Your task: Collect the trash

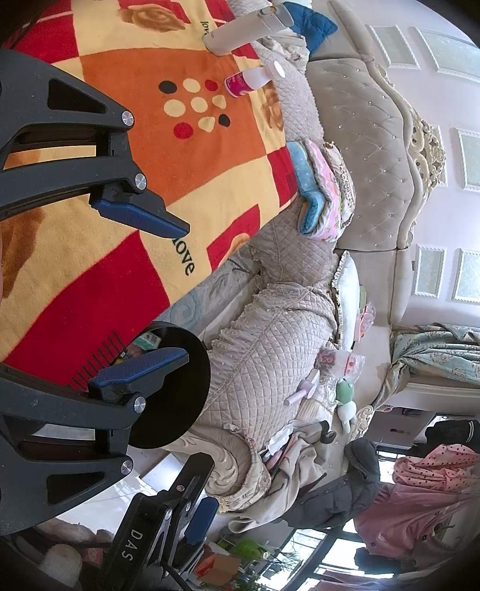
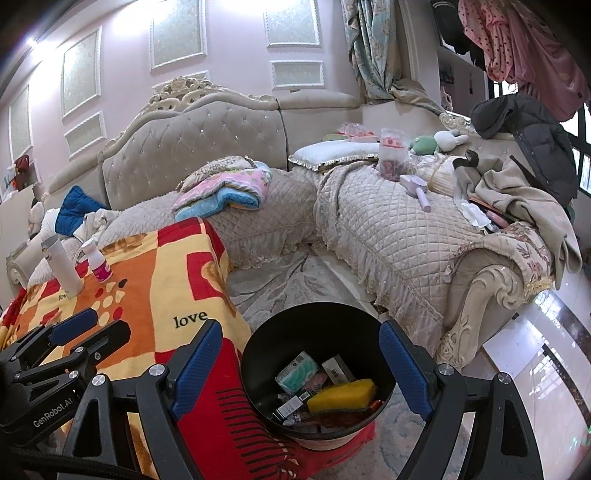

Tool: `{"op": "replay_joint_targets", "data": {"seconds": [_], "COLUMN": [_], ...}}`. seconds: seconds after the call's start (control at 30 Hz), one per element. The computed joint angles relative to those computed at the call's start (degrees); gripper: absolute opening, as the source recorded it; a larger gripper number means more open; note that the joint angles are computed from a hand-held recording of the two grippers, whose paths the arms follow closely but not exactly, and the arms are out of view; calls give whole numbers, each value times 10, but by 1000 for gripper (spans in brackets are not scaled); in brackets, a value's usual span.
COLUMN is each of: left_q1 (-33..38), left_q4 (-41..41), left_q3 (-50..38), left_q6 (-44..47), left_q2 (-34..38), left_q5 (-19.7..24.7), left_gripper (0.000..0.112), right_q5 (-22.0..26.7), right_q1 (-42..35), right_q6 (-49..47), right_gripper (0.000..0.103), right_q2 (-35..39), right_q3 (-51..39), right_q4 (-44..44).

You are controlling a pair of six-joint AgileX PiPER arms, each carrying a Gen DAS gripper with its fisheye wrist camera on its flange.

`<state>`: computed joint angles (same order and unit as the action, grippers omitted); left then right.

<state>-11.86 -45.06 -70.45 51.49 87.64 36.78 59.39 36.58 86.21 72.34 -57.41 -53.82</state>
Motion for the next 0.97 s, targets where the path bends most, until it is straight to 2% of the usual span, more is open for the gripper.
{"op": "replay_joint_targets", "data": {"seconds": [0.77, 0.97], "left_q1": [-1, 21], "left_q4": [-22, -29], "left_q3": [20, 8], "left_q6": [16, 22], "left_q2": [-2, 13], "left_q5": [-3, 19], "left_gripper": [61, 61], "right_q5": [-11, -12], "right_q1": [-19, -20], "right_q6": [-24, -37], "right_gripper": [86, 87], "right_q2": [10, 27], "right_q3": [-5, -18], "right_q4": [23, 31]}}
